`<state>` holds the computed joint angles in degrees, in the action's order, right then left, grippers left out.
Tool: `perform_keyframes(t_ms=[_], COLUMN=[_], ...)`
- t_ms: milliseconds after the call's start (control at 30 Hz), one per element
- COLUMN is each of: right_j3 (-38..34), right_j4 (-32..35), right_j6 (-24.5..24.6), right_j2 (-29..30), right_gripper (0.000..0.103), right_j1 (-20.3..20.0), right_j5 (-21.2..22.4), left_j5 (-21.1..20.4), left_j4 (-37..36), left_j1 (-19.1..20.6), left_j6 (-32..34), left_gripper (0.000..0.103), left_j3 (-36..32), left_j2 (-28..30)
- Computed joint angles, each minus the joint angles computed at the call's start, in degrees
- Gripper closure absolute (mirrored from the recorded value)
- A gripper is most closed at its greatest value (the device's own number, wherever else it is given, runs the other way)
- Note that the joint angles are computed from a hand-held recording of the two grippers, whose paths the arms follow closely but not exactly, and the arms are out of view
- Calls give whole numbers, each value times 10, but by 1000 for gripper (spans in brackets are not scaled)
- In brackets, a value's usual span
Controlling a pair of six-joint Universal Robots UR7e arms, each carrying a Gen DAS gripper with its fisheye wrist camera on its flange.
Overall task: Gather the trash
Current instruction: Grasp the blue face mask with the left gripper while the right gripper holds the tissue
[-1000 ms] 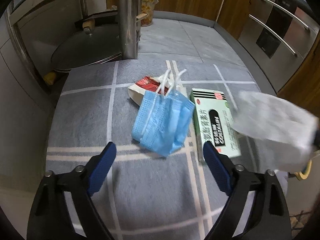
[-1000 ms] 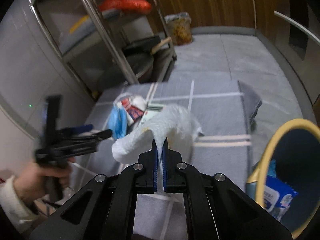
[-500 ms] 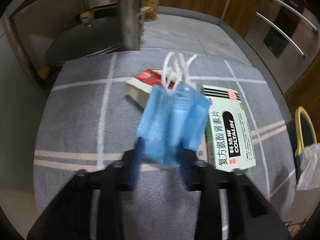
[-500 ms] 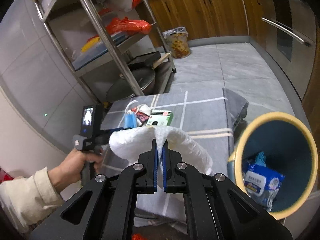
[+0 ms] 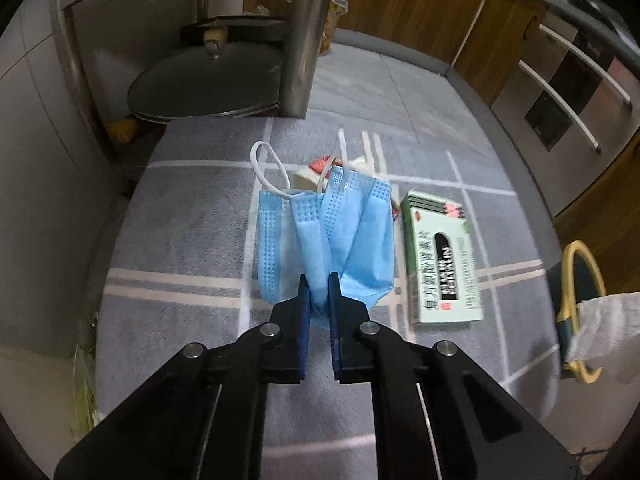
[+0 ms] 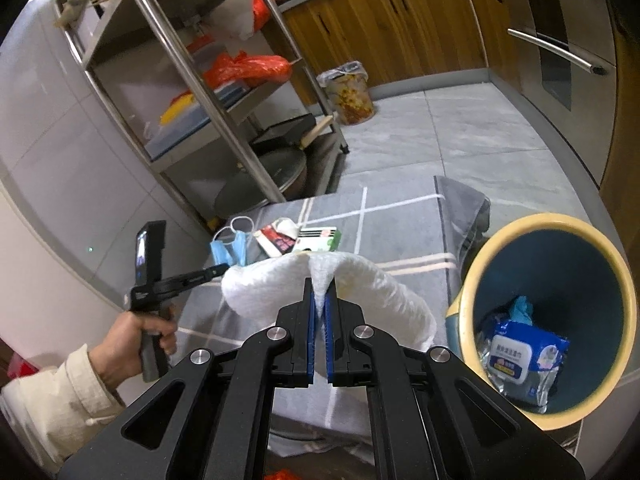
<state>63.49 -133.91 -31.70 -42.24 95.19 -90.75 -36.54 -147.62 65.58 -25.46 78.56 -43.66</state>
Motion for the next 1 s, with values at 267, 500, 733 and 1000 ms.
perform_keyframes(t_ms=[267, 500, 733, 1000], right_j3=[15, 29, 37, 39], right_j4=[-13, -42, -72, -100], right_j6=[-3, -5, -7, -2], right_j2=[-15, -34, -54, -65], right_gripper=[98, 98, 98, 98], right_j1=[-1, -10, -26, -42], right_j5=[16, 15, 16, 10], left_j5=[-6, -34, -91, -136], left_j4=[-46, -81, -80, -46], left_j1=[-41, -82, -107, -125], left_j6=[35, 118, 175, 219], left_gripper=[95, 95, 95, 95], left_j3=[15, -21, -93, -188], left_j2=[-25, 5, 68, 149])
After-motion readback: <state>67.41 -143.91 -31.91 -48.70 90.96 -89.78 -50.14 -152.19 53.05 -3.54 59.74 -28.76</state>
